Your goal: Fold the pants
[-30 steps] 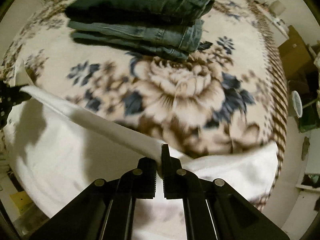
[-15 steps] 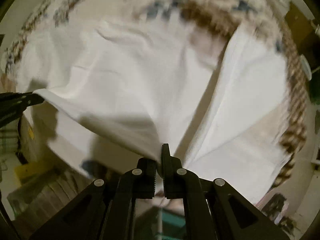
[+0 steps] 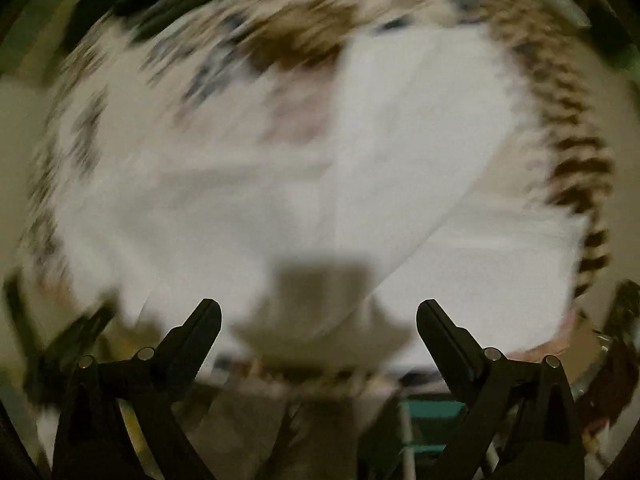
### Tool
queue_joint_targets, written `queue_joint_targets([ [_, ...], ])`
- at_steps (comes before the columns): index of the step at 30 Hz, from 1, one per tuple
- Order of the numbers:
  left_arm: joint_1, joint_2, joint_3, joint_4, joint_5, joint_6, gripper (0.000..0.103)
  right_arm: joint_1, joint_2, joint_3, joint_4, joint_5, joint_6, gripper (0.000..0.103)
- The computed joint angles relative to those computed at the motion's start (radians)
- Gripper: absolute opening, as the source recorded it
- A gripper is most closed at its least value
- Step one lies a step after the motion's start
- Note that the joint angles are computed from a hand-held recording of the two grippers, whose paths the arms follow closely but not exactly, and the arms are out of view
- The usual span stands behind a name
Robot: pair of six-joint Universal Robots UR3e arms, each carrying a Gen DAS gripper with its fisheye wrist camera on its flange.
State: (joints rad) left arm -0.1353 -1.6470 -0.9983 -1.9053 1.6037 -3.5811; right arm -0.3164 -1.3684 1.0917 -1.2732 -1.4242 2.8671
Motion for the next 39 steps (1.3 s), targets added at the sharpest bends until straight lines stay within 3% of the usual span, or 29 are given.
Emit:
queue_joint_targets([
  [2, -0.018, -0.061, 0.042, 0.001, 0.056, -0.006, 0.102, 0.035, 0.139, -0.118, -0.073, -0.064, 0.071, 0.100],
  [5, -0.024, -0.165, 0.119, 0.022, 0.090, -0.010, 0.102, 0.108, 0.435, -0.433, -0.108, -0.132, 0.155, 0.098],
  [7, -0.026, -0.225, 0.181, 0.036, 0.110, 0.008, 0.102, 0.152, 0.589, -0.585, -0.120, -0.200, 0.166, 0.090],
  [8, -0.029, -0.239, 0.191, 0.036, 0.123, 0.020, 0.102, 0.165, 0.621, -0.599, -0.139, -0.232, 0.155, 0.054],
  [9, -0.031, -0.278, 0.244, 0.030, 0.123, 0.028, 0.102, 0.167, 0.610, -0.570, -0.164, -0.249, 0.151, 0.026],
  [10, -0.029, -0.287, 0.254, 0.031, 0.119, 0.039, 0.102, 0.148, 0.558, -0.500, -0.198, -0.228, 0.166, 0.005],
  [13, -0.029, -0.307, 0.297, 0.033, 0.106, 0.064, 0.102, 0.019, 0.265, -0.203, -0.302, -0.152, 0.215, 0.005],
  [16, -0.034, -0.325, 0.340, -0.007, 0.091, 0.058, 0.102, -0.214, -0.037, 0.037, -0.279, -0.079, 0.212, 0.005],
  [18, -0.085, -0.424, 0.530, -0.094, 0.081, -0.004, 0.102, -0.400, -0.190, 0.167, -0.224, -0.046, 0.191, 0.005],
  [20, -0.126, -0.507, 0.697, -0.202, 0.076, -0.055, 0.102, -0.553, -0.226, 0.231, -0.137, -0.033, 0.131, 0.007],
  [22, -0.144, -0.506, 0.698, -0.224, 0.069, -0.076, 0.102, -0.644, -0.173, 0.299, -0.134, -0.021, 0.125, 0.019],
  [23, -0.148, -0.483, 0.650, -0.207, 0.069, -0.078, 0.102, -0.697, -0.169, 0.329, -0.098, -0.019, 0.125, 0.032],
  [27, -0.132, -0.382, 0.518, -0.178, 0.070, -0.072, 0.102, -0.852, -0.350, 0.489, -0.043, 0.079, 0.049, 0.058],
  [29, -0.098, -0.292, 0.403, -0.150, 0.060, -0.064, 0.102, -0.895, -0.459, 0.534, 0.048, 0.147, -0.021, 0.063],
  [33, 0.053, -0.088, 0.158, -0.107, 0.033, -0.052, 0.102, -0.841, -0.591, 0.669, 0.142, 0.219, -0.029, 0.063],
  [35, 0.174, 0.010, 0.034, -0.087, 0.013, -0.015, 0.102, -0.785, -0.645, 0.772, 0.101, 0.248, 0.025, 0.063],
  [37, 0.307, 0.084, -0.073, -0.060, -0.001, 0.043, 0.102, -0.689, -0.663, 0.892, -0.030, 0.261, 0.153, 0.062],
  [39, 0.423, 0.132, -0.157, -0.020, -0.029, 0.102, 0.102, -0.632, -0.699, 1.001, -0.117, 0.268, 0.266, 0.049],
])
